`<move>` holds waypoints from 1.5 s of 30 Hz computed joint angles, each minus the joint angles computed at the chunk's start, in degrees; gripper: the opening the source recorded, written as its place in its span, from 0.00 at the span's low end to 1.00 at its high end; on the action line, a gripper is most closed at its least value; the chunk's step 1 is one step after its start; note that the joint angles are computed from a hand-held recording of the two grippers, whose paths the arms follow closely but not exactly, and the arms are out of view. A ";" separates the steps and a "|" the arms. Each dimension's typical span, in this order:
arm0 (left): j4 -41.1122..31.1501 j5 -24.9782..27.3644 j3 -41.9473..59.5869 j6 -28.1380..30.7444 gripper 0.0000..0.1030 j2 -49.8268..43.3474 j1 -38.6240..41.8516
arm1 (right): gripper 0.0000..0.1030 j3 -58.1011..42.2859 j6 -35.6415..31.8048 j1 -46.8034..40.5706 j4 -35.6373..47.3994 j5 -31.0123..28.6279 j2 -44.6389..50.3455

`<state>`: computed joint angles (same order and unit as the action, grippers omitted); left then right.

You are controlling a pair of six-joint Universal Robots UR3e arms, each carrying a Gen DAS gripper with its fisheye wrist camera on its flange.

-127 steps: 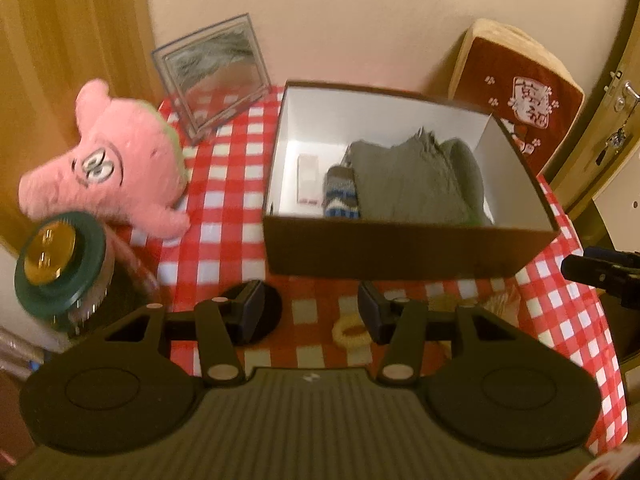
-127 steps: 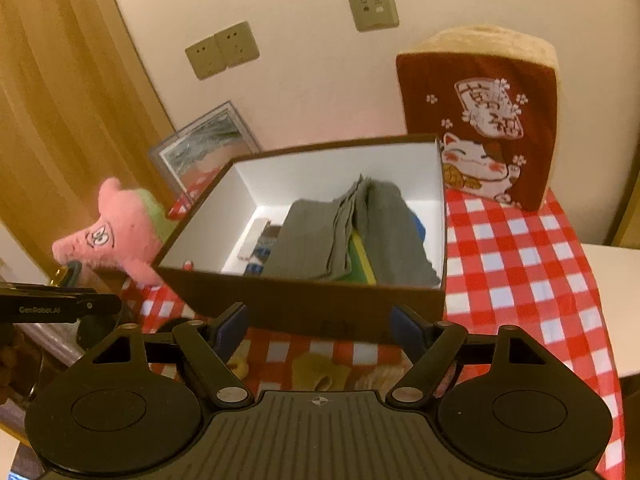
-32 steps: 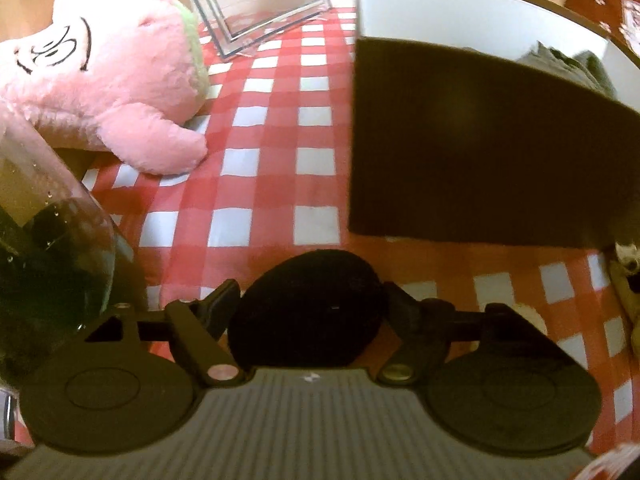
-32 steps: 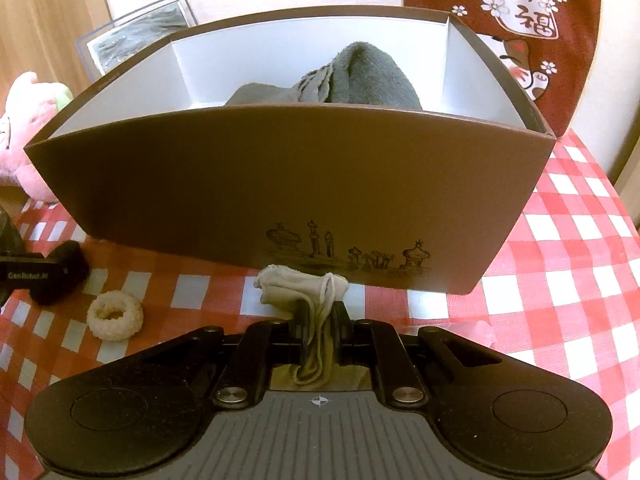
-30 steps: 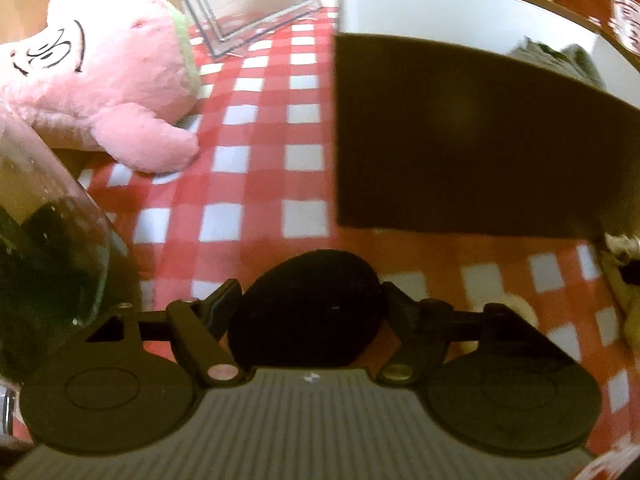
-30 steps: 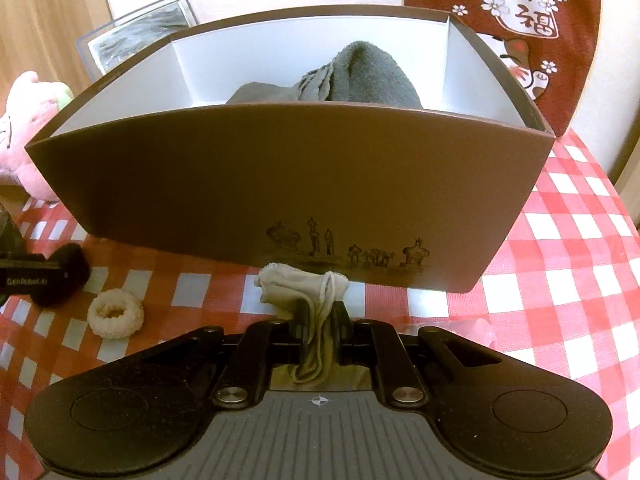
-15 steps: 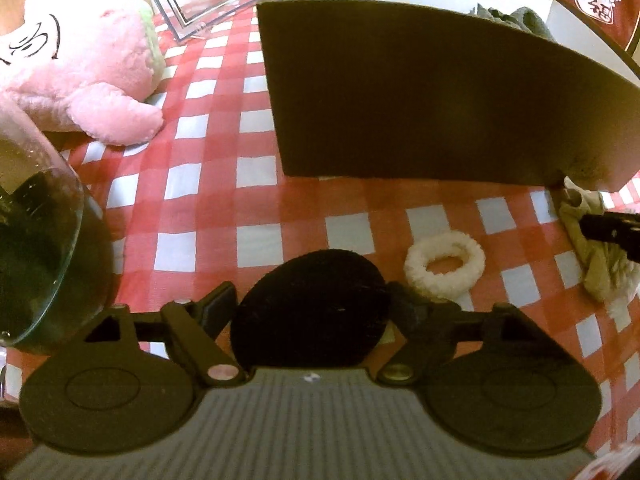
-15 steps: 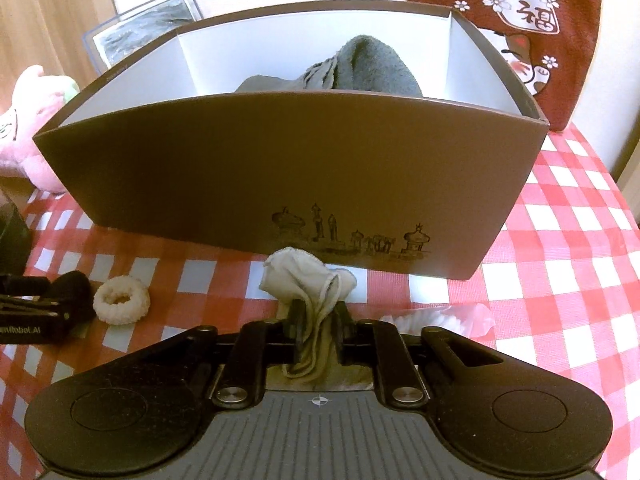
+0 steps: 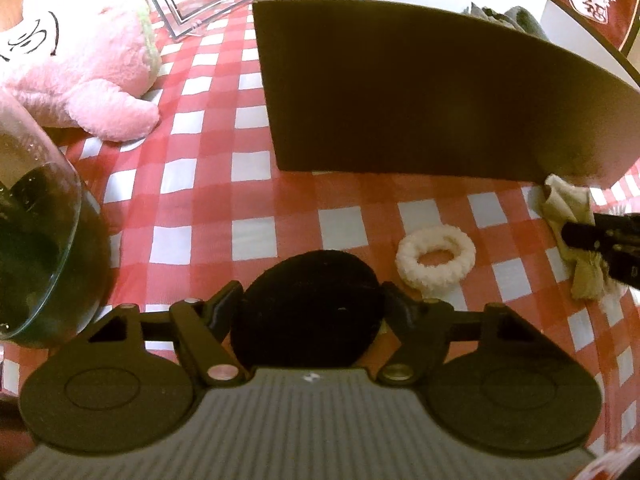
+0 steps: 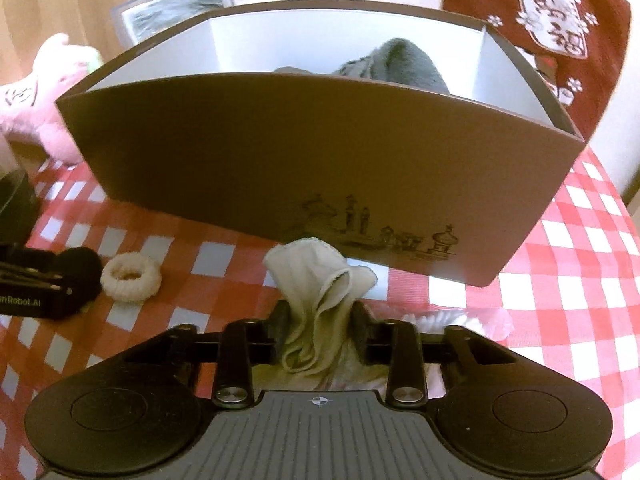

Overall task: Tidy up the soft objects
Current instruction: 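Grasp the black round sponge pad with the left gripper while the right gripper holds the stocking, then carry the pad and stocking over the box with both grippers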

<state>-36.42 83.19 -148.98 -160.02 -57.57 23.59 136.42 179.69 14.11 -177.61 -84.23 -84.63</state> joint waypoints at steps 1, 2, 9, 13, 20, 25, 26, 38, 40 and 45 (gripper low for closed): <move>-0.02 0.55 0.20 -0.40 0.71 -0.18 -0.81 | 0.15 0.22 -0.51 -0.21 -0.08 0.56 -0.28; -0.17 0.97 0.34 -0.61 0.71 -0.23 -1.34 | 0.13 0.40 -0.79 -0.32 -0.14 0.92 -0.64; -4.92 2.60 2.04 -1.74 0.70 2.92 -3.06 | 0.08 1.59 -1.42 -1.98 2.88 3.88 -5.35; -8.88 3.26 3.74 -2.27 0.70 5.94 -3.62 | 0.08 2.78 -1.77 -2.81 5.37 5.49 -9.80; -17.81 2.88 7.39 -2.58 0.70 13.31 -3.58 | 0.08 4.59 -2.41 -5.06 11.52 8.68 -19.50; -23.73 1.18 10.25 -2.06 0.70 18.34 -2.54 | 0.08 5.26 -3.08 -7.32 16.84 11.33 -26.84; -24.94 0.74 11.15 -2.06 0.70 19.17 -2.46 | 0.08 5.34 -3.06 -7.72 17.92 11.77 -28.33; -21.33 -1.01 20.91 -5.43 0.71 13.99 -7.13 | 0.08 0.99 -4.81 -17.28 31.55 20.79 -40.79; -18.97 -0.47 22.24 -6.46 0.71 11.55 -8.79 | 0.08 -0.27 -5.20 -18.32 31.95 21.82 -40.64; -14.29 1.61 25.45 -9.04 0.71 5.62 -13.24 | 0.08 -2.62 -5.13 -20.06 31.34 23.42 -39.65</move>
<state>-50.71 84.79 -123.54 -169.07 -51.95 10.35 133.80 174.56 -5.95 -146.26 -60.81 -124.28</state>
